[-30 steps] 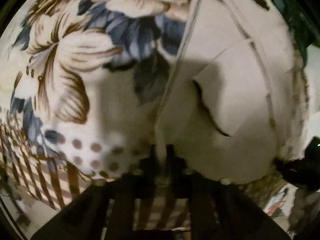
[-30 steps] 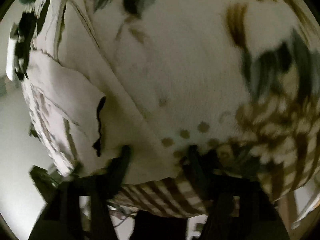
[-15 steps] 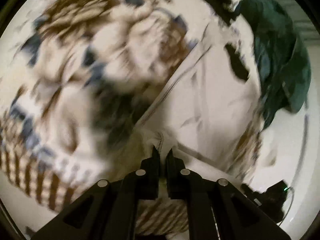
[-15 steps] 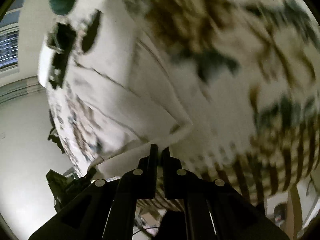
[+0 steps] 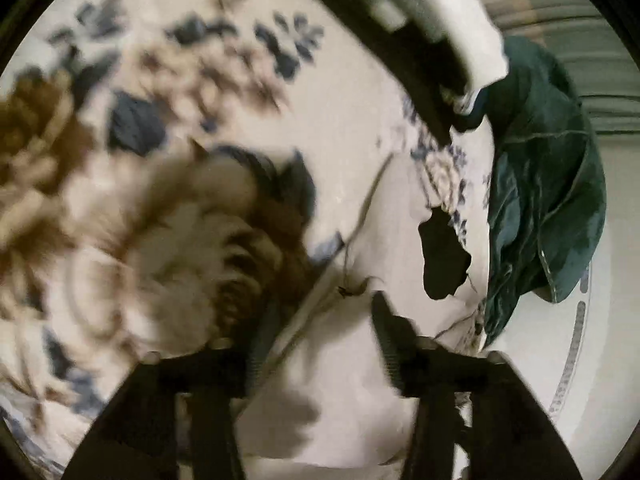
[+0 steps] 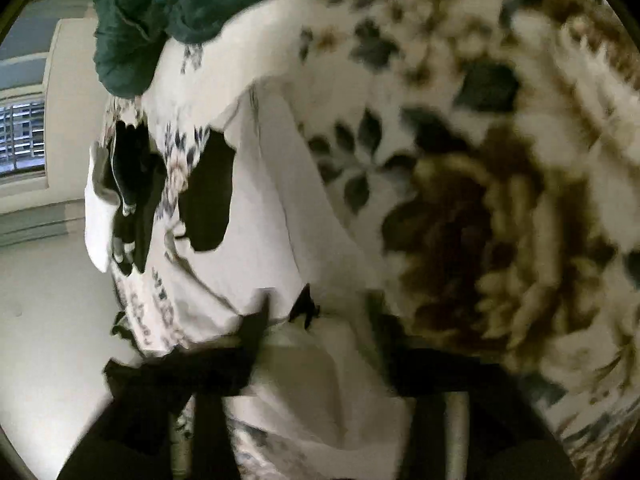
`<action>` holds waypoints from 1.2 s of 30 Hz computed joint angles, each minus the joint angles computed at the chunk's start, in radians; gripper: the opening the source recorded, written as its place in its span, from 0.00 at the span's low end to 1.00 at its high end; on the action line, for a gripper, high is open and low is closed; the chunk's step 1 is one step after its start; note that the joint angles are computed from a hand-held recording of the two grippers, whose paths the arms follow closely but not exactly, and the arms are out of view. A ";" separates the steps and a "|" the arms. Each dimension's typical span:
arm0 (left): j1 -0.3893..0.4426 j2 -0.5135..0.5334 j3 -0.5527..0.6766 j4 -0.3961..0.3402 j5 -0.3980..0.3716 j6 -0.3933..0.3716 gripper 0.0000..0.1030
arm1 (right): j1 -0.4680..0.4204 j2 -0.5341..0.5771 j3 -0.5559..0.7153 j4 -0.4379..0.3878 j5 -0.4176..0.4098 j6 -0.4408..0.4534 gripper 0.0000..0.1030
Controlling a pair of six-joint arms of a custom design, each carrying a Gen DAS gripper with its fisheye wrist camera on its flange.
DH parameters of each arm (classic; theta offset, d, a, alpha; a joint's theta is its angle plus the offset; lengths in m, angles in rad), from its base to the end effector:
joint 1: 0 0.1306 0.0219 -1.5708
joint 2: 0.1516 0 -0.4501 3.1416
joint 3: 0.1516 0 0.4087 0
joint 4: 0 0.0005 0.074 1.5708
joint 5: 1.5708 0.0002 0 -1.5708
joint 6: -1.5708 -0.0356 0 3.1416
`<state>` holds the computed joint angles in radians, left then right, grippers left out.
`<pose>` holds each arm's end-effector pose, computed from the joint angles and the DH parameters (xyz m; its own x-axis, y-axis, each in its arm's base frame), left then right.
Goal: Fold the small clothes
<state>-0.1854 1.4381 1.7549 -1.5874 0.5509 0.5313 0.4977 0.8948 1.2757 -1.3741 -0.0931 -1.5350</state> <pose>0.4382 -0.1017 0.6082 -0.9661 -0.2580 -0.0016 -0.2091 0.7866 -0.5809 0.2056 0.1149 0.5804 -0.5459 0.8358 0.0583 0.7171 0.4301 0.5484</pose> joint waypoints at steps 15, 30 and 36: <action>-0.242 0.057 0.013 -0.010 -0.298 -0.368 0.07 | 0.105 0.116 0.057 -0.122 0.057 0.237 0.02; -0.158 0.090 0.008 -0.036 -0.172 -0.249 0.11 | 0.045 0.119 0.064 -0.224 0.148 0.145 0.02; -0.114 0.060 0.029 -0.072 -0.138 -0.257 0.22 | 0.031 0.057 0.024 -0.149 0.018 0.070 0.50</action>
